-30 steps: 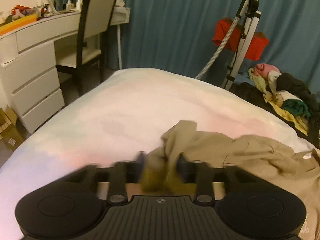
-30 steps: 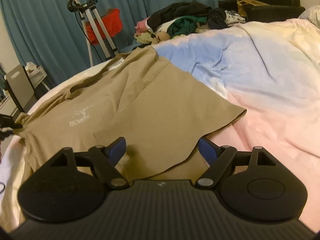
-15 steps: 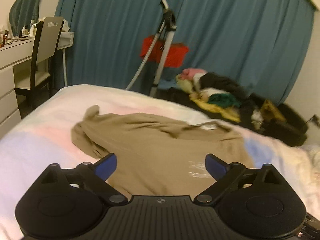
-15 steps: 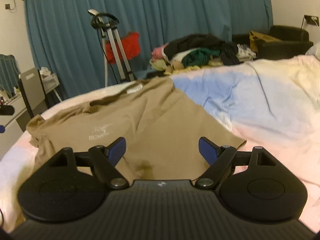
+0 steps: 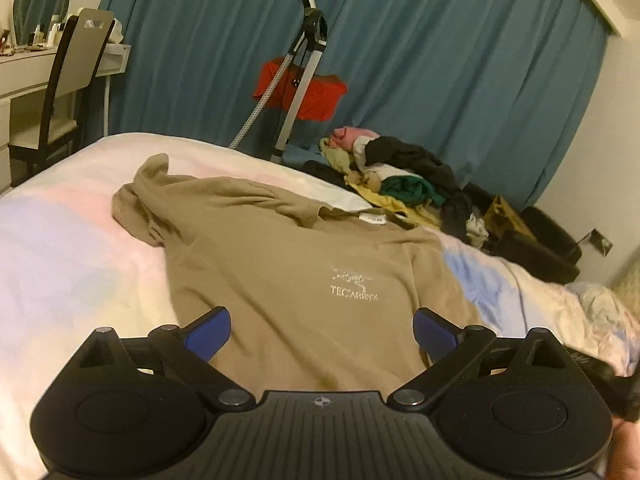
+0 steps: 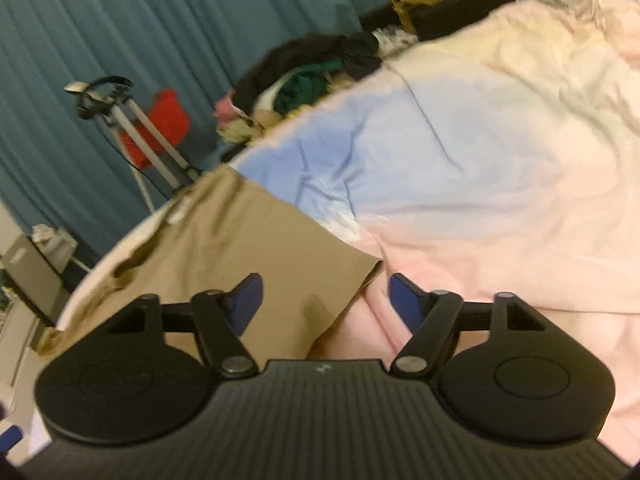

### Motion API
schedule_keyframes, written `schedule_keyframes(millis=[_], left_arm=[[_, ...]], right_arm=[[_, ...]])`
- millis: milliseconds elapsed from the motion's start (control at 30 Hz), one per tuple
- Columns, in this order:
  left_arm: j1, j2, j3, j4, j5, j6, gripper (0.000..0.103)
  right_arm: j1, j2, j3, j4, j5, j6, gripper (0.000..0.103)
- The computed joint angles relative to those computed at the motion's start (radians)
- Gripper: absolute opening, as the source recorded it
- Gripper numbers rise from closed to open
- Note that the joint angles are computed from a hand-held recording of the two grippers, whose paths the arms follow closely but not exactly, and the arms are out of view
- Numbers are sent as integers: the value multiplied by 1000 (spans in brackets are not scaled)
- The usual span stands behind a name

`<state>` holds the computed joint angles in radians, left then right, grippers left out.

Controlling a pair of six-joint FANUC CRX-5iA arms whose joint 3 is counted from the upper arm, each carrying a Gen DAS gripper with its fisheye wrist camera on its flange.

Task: Fold clothes

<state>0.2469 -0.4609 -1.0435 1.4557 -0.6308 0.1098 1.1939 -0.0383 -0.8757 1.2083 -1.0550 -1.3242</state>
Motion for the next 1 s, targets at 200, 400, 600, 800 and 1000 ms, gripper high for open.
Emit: schedule_keyframes(millis=[200,400,600,800,1000], left_arm=[[-68,58,-1,138,59,-79,99],[-11,95,19,92,-9,7,99],[-52,93,18,109,48,13,99],[-94,147,39,110,78,7,98],[-198,199,56,209,190,-88,98]], right_arm=[[-138,108,48,6,105,147,63],[-153,103,52,74,54,231,10],[-194,53,103,66,-78,457,5],[-373,99,172,82,-139,697,5],[-533,239,249,76,-106,844,5]])
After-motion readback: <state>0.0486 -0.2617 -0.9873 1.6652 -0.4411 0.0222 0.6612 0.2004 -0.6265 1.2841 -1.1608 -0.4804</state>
